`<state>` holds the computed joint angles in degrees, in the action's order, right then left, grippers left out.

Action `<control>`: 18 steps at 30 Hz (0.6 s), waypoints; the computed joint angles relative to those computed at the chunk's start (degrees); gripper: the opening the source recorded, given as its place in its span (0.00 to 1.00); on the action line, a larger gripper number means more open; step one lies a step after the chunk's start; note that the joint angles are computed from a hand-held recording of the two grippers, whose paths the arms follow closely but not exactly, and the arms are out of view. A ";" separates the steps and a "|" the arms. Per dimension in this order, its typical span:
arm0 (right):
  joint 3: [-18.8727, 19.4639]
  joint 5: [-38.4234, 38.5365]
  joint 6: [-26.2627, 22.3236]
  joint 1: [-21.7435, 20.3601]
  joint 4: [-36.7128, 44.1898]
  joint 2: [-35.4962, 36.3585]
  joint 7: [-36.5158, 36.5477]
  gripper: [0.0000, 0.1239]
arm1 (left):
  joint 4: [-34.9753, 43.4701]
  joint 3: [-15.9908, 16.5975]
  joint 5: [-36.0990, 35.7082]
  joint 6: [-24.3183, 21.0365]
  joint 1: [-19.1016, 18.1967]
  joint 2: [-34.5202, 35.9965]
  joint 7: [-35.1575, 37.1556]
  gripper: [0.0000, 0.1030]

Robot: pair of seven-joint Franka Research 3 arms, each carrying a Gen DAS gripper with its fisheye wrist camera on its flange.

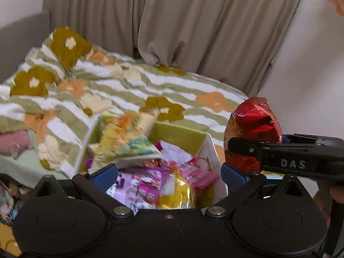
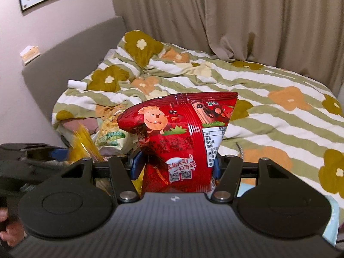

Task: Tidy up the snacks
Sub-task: 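Carry both held bags into the box and open both grippers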

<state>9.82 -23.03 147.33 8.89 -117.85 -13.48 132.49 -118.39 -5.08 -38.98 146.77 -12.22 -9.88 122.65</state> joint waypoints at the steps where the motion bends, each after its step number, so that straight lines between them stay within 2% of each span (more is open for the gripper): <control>1: 0.41 -0.60 -0.56 -0.17 0.82 0.70 0.81 0.60 | 0.01 0.38 -0.49 -0.58 0.05 -0.25 0.87 1.00; 10: 0.02 -4.29 -4.65 2.11 6.27 5.43 3.17 0.61 | 0.49 1.88 -1.38 -0.67 1.06 -0.78 4.39 1.00; 13: -0.66 -5.84 -6.57 3.57 8.85 7.95 3.26 0.66 | 0.35 1.85 -0.87 -0.16 1.63 -0.65 5.31 1.00; 14: -0.80 -7.23 -6.92 3.97 9.25 8.45 4.66 0.77 | 0.15 1.90 -0.72 -0.13 1.79 -0.73 5.66 1.00; 15: -1.02 -8.28 -7.03 4.40 9.33 8.66 5.83 0.83 | -0.07 1.94 -0.60 -0.11 1.92 -0.82 5.91 1.00; 18: -1.50 -11.25 -6.04 5.21 8.13 8.28 10.56 0.83 | -0.70 2.02 0.03 -0.02 2.16 -0.97 6.99 1.00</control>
